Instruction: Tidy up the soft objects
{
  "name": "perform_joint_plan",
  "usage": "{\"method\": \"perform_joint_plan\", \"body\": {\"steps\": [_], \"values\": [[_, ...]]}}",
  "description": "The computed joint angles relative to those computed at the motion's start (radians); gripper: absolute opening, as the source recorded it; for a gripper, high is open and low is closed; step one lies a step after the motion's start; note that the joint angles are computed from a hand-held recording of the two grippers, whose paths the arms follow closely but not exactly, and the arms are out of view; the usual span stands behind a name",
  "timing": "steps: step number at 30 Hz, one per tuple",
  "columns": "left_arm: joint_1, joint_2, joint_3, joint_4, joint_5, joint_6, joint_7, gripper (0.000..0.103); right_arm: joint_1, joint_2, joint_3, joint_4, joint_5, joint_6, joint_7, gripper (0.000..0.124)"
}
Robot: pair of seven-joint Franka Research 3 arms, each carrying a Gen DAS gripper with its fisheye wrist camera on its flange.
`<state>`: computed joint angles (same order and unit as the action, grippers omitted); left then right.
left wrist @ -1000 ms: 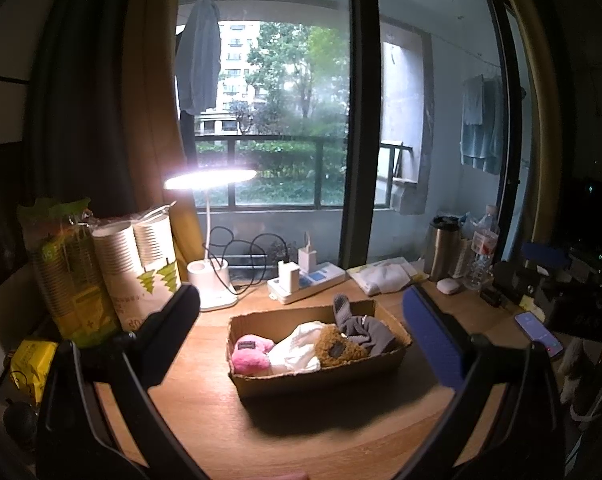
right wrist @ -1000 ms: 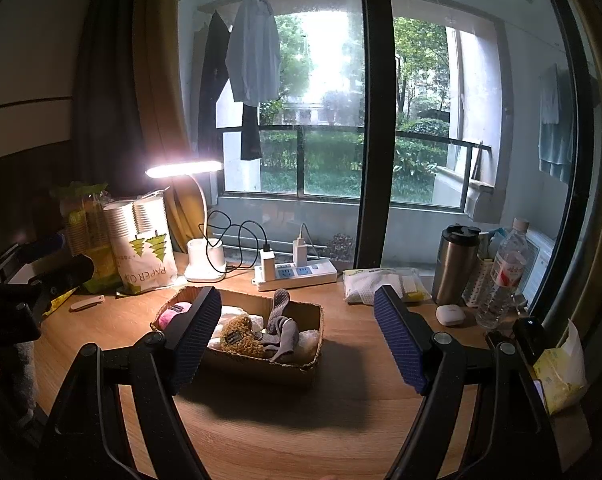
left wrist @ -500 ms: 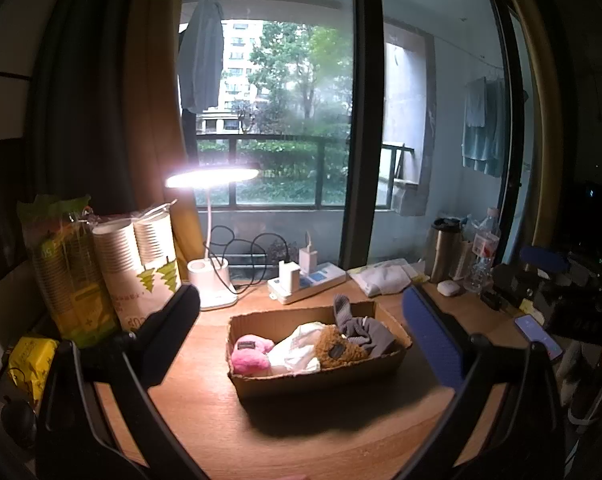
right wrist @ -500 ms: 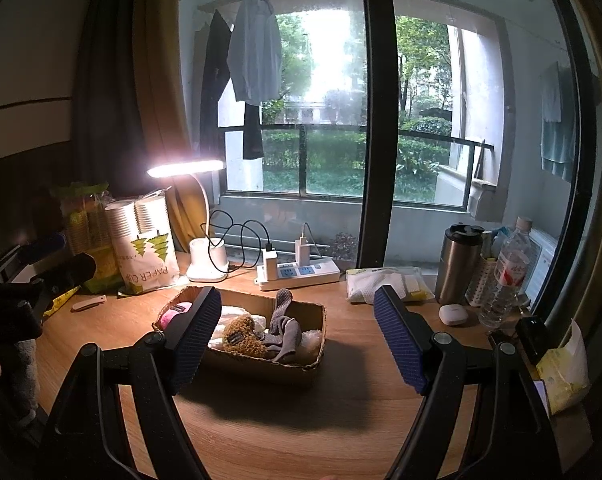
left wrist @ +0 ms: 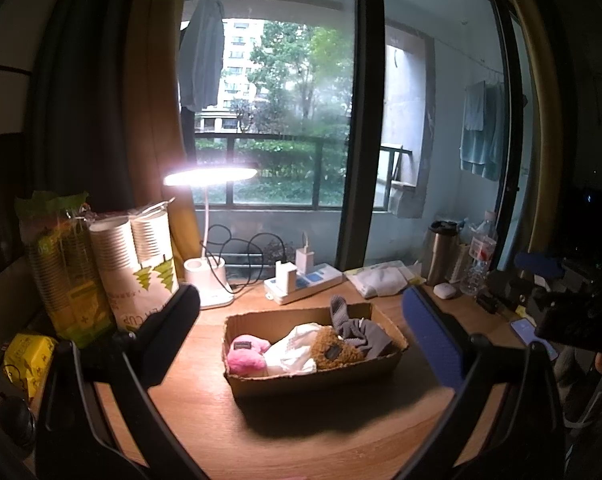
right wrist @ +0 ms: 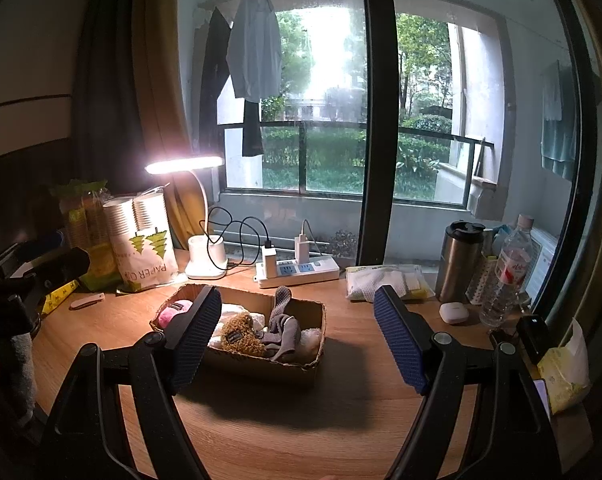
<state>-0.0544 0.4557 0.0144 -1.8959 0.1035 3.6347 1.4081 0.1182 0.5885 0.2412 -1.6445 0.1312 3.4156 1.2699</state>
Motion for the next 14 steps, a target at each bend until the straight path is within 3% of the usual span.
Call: {"method": "perform_joint_plan", "body": {"steps": [14], "values": [[0.012, 0.004, -0.016, 0.009, 0.021, -0.002, -0.022, 0.102, -0.001, 0.004, 0.001, 0.007, -0.001, -0.006, 0.0, 0.081]]}}
